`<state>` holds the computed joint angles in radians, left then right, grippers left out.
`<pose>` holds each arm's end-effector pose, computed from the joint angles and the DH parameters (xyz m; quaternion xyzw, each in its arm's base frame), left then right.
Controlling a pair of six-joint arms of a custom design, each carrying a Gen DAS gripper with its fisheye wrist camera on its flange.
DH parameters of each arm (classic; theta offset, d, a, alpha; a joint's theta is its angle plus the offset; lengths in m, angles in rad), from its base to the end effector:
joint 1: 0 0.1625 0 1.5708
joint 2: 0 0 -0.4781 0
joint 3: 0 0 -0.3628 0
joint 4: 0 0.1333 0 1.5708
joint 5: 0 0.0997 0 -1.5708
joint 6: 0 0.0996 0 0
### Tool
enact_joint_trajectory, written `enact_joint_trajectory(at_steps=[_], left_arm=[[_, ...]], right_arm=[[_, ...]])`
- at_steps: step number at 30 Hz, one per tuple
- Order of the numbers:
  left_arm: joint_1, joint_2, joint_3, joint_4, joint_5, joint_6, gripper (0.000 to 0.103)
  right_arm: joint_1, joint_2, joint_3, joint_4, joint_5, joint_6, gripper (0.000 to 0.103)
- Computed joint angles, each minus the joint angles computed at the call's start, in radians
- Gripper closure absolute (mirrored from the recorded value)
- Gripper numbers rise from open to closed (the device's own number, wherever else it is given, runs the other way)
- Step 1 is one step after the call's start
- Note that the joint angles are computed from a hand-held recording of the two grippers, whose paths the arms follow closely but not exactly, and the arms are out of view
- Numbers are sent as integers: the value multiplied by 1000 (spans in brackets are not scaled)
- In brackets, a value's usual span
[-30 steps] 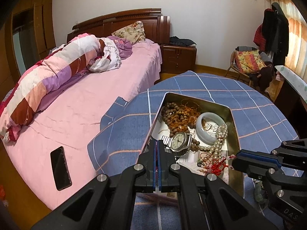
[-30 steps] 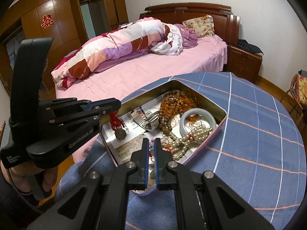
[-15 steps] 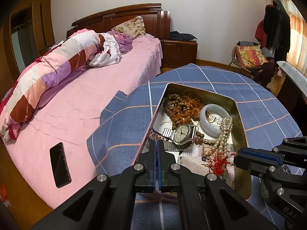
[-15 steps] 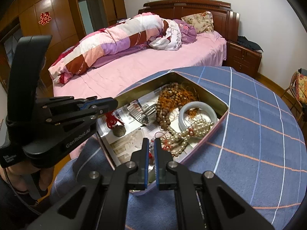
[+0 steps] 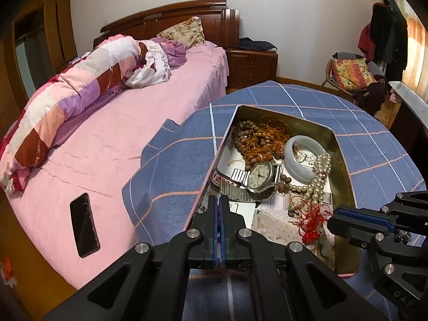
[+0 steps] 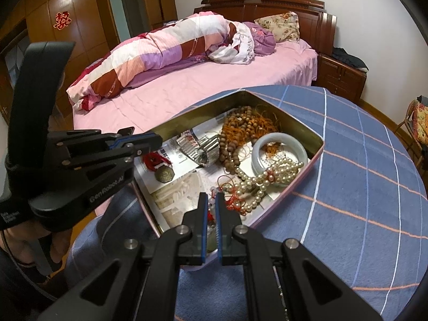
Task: Organize jewelry
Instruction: 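Move the right tool to the silver bangle and grasp its rim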
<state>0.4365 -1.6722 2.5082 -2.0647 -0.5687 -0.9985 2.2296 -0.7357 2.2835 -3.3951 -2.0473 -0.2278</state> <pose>-0.1535 -0.3113 0.2850 0.1402 0.8567 -0.3422 0.3595 0.3649 -0.3282 0.0627 0.3834 -0.8834 0.1808 0.1997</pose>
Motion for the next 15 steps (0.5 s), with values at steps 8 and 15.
enact_joint_trajectory(at_steps=[8,15], left_arm=[[-28,-30,2,4,-17,-5,76],[-74,-22,9,19,-11,-22,46]], right_arm=[[-4,-13,12,-26,16,13,51],[-7,-46,38,-50,6,22,41]])
